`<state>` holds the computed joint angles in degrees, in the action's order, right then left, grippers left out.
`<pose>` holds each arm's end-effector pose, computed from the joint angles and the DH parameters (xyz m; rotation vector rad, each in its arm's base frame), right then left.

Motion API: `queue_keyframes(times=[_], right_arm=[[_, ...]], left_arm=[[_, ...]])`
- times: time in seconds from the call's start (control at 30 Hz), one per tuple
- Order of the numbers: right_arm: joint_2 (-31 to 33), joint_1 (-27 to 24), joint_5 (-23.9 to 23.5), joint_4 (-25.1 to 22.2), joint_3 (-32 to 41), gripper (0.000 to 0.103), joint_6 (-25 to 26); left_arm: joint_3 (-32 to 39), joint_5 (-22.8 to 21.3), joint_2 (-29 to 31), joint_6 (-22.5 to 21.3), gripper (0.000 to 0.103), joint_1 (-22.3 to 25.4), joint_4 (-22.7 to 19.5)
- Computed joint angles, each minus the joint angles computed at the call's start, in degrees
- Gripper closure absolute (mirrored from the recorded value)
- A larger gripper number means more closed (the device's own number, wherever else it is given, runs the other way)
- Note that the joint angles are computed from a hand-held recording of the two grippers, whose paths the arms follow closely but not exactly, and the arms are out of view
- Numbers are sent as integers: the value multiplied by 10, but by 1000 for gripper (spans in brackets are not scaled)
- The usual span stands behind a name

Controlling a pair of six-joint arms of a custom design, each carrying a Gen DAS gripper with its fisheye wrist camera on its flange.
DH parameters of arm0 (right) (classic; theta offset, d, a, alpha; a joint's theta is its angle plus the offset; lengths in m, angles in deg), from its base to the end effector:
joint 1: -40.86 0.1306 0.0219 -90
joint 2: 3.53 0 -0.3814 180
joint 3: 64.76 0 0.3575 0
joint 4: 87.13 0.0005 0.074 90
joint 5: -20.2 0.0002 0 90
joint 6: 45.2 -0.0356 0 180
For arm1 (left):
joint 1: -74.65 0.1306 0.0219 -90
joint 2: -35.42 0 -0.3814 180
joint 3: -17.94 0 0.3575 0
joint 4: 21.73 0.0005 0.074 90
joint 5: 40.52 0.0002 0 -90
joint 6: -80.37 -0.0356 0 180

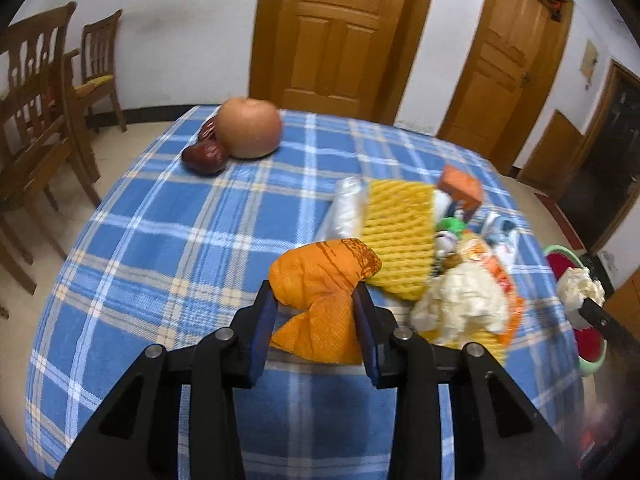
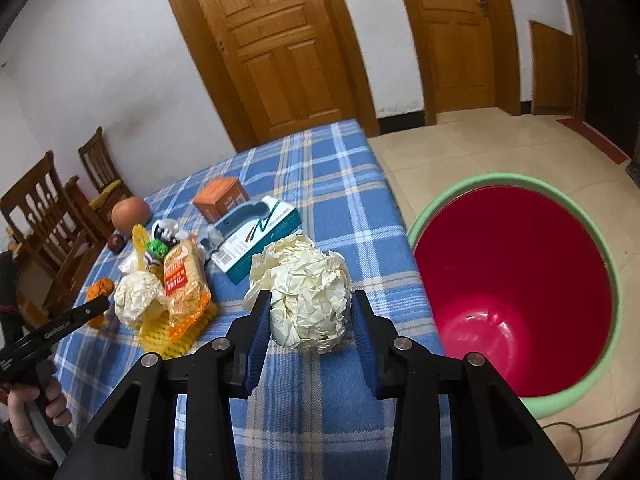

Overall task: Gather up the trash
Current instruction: 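Carry the orange peel and paper ball over the red basin with both tools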

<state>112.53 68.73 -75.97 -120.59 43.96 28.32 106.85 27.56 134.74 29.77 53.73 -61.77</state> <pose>0.5525 0.2959 0.3559 -0.2888 2.3161 0.5197 0.4747 -0.1678 0.3597 -0.5417 2.3053 -0.0312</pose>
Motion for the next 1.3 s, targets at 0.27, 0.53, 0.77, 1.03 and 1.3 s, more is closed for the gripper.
queue_keyframes(times=[0.27, 0.53, 0.77, 1.03, 1.3], right_arm=[[-32, 7, 46, 0, -23, 63, -19], [-69, 7, 127, -11, -56, 63, -66], [-84, -11, 125, -4, -73, 63, -70], [-94, -48, 101, -7, -85, 63, -74], [-99, -90, 88, 17, -110, 63, -83]], left_arm=[[27, 69, 14, -85, 65, -6, 41], [64, 123, 34, -141, 65, -21, 35], [94, 115, 47, -135, 65, -53, 25], [204, 120, 113, -136, 65, -86, -29], [363, 149, 221, -153, 65, -109, -106]])
